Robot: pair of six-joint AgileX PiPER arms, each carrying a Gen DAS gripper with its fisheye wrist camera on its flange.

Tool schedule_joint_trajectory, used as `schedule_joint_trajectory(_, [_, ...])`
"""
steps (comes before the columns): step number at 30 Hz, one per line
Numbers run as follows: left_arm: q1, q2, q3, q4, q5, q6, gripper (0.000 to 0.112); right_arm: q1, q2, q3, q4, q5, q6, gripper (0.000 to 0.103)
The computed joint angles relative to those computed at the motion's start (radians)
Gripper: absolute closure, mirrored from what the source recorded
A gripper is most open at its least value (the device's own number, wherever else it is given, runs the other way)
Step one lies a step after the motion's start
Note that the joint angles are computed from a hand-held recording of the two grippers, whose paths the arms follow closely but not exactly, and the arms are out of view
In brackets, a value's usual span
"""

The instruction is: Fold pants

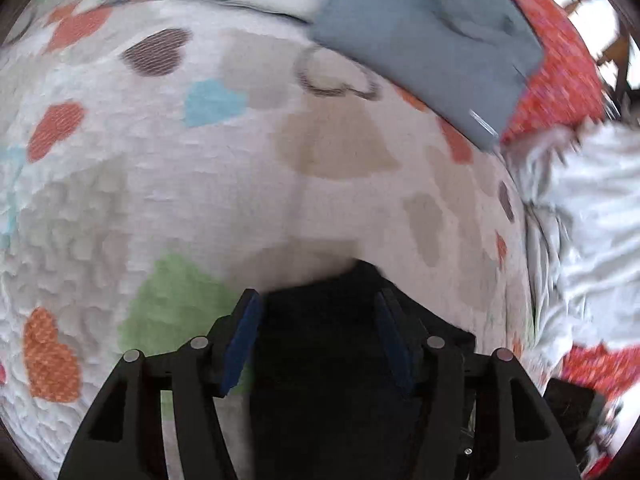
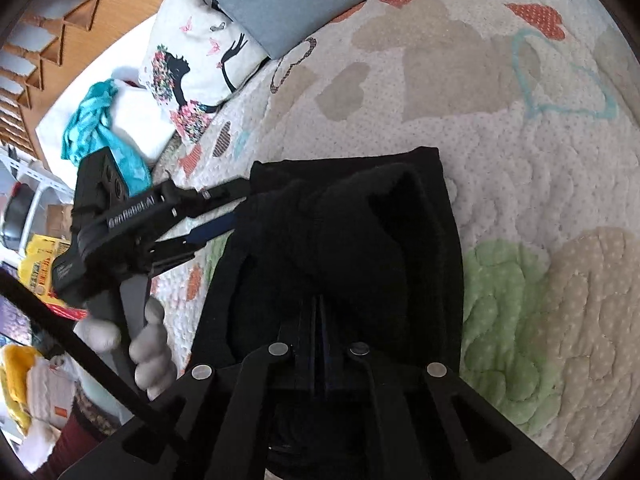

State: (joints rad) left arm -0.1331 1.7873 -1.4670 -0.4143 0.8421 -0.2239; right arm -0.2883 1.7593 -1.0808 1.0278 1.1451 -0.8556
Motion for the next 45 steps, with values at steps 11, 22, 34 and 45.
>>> schedule_joint_trajectory(11, [-0.051,-0.482,0.475,-0.16,-0.127,0.156,0.055,0.034,-0.05,-0.106,0.083,0.06,0.055,0.055])
schedule_joint_trajectory(22, [-0.308,-0.508,0.576,0.212,-0.229,-0.14,0.054,0.083,0.033,-0.18,0.044,-0.079,0.214,0.078])
schedule_joint_trajectory(34, [-0.662,-0.83,0.504,1.131,0.009,-0.935,0.041,-0.1,-0.711,0.153,0.058,-0.465,-0.139,0.0])
schedule_joint_trajectory(45, [-0.68,-0.941,0.421,1.225,0.202,-0.981,0.009,-0.337,-0.479,0.048,-0.001,-0.009,0.079,0.01])
